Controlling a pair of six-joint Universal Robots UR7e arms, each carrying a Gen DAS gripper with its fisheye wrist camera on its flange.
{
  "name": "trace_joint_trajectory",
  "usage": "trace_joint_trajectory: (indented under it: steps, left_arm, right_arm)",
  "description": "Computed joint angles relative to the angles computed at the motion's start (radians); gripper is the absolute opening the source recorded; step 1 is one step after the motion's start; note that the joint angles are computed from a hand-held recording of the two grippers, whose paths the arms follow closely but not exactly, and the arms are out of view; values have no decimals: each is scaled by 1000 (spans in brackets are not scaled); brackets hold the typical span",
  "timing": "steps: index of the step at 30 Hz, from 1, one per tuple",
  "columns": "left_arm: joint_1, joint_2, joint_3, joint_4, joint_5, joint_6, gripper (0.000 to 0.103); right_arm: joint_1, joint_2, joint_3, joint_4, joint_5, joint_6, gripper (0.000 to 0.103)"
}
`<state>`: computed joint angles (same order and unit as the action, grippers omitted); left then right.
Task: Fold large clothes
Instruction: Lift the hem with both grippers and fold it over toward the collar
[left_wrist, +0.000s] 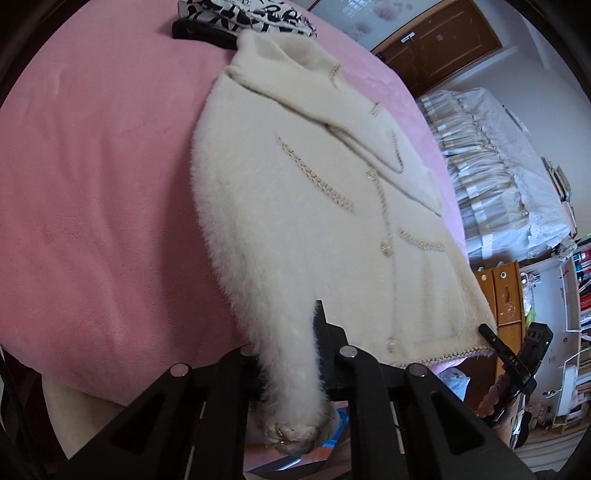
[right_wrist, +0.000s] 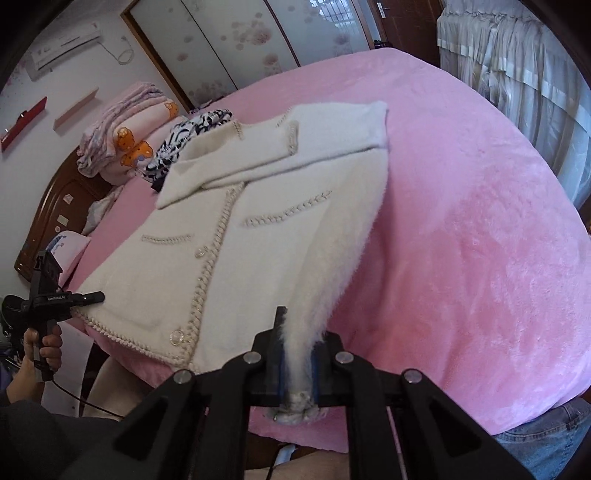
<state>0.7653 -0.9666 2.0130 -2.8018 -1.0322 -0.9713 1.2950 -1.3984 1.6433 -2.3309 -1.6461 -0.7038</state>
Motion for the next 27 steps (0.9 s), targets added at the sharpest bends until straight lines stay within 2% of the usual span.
trace_joint_trajectory:
  steps: [8, 12, 14, 18, 23, 27]
  left_arm:
    - [-53, -73, 63, -74, 31, -39, 7]
    - [-98, -111, 63, -27, 44, -64, 7]
    - [-113, -135, 71, -23, 40, -93, 7]
    - [-135, -176, 89, -72, 51, -132, 7]
    - [-111, -166, 33, -142, 63, -96, 7]
    - [-47, -122, -92, -139, 64, 5, 8]
  right_arm:
    - [8, -56, 1, 75, 89, 35, 8]
    - [20, -94, 4, 135, 130, 12, 8]
    - [20, -112, -1, 172, 162, 7, 8]
    - [2, -126, -41, 242, 273, 45, 8]
    - [6, -67, -141, 257, 376, 146, 8]
    - [56, 69, -301, 226, 355, 248, 8]
